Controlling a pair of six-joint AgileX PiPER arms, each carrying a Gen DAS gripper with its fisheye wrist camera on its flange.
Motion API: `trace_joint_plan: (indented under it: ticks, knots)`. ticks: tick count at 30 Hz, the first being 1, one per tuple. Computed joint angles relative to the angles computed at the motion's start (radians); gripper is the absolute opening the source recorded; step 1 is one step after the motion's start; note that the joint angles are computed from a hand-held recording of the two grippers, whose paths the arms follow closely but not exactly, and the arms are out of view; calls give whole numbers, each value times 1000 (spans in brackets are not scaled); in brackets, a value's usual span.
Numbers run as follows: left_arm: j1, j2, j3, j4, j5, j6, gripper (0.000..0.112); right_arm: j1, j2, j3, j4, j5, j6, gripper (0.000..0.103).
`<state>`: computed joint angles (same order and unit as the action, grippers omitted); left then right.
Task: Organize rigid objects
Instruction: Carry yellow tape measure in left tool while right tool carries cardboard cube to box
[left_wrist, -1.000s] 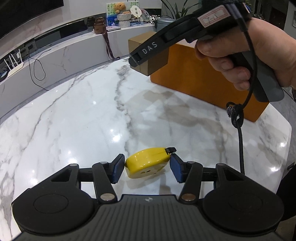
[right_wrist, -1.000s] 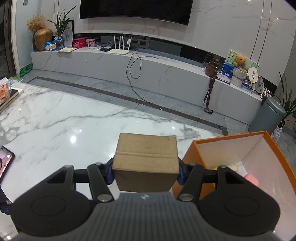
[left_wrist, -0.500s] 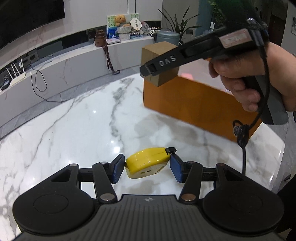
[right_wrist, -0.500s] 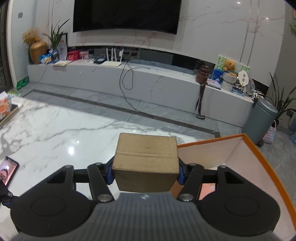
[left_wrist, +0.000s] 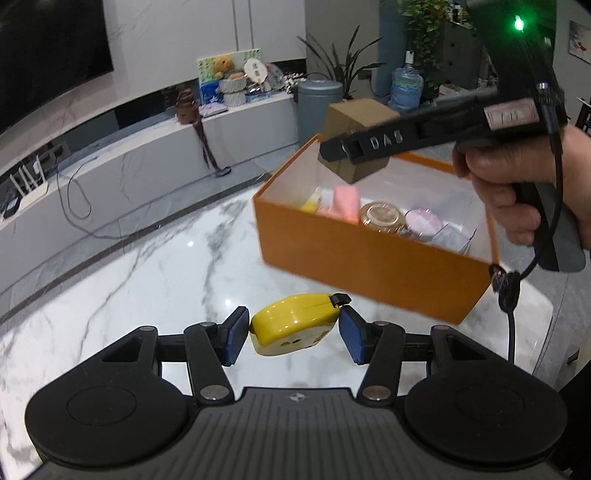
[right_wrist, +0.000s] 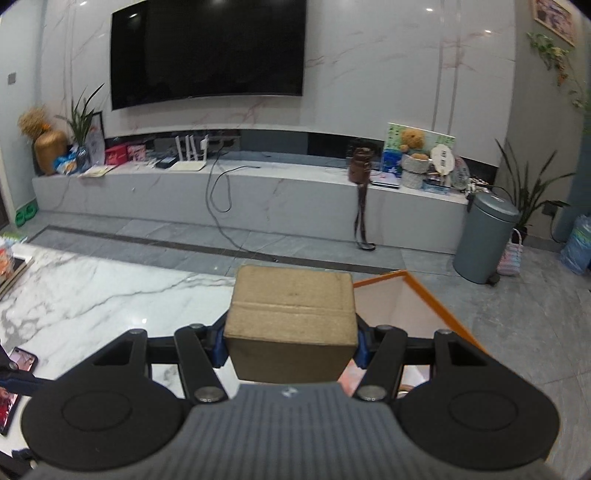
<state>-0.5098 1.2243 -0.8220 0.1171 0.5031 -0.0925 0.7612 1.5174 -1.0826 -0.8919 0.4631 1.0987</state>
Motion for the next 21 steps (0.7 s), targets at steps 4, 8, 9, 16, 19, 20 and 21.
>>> trace_joint_plan:
  ticks: [4, 8, 9, 16, 19, 20, 21]
  knots:
    - [-69, 42, -79, 87, 27, -92, 61, -51, -66, 56, 34, -10, -18, 60]
    - [-113, 102, -168, 104, 39, -123, 61, -129, -118, 96, 152, -25, -130, 60]
    - [-127, 120, -192, 111, 43, -131, 61, -150, -126, 101, 181, -27, -158, 60]
    - [-197, 273, -374, 118, 72, -124, 61, -291, -160, 116, 413, -34, -385, 60]
    - [-207, 343, -444, 93, 87, -95, 61, -343, -160, 112, 514, -23, -496, 60]
    - [-211, 365, -463, 91, 89, -93, 61, -357, -164, 117, 526, -20, -513, 60]
    - [-215, 391, -486, 88, 92, -91, 61, -370, -163, 117, 539, -15, -532, 60]
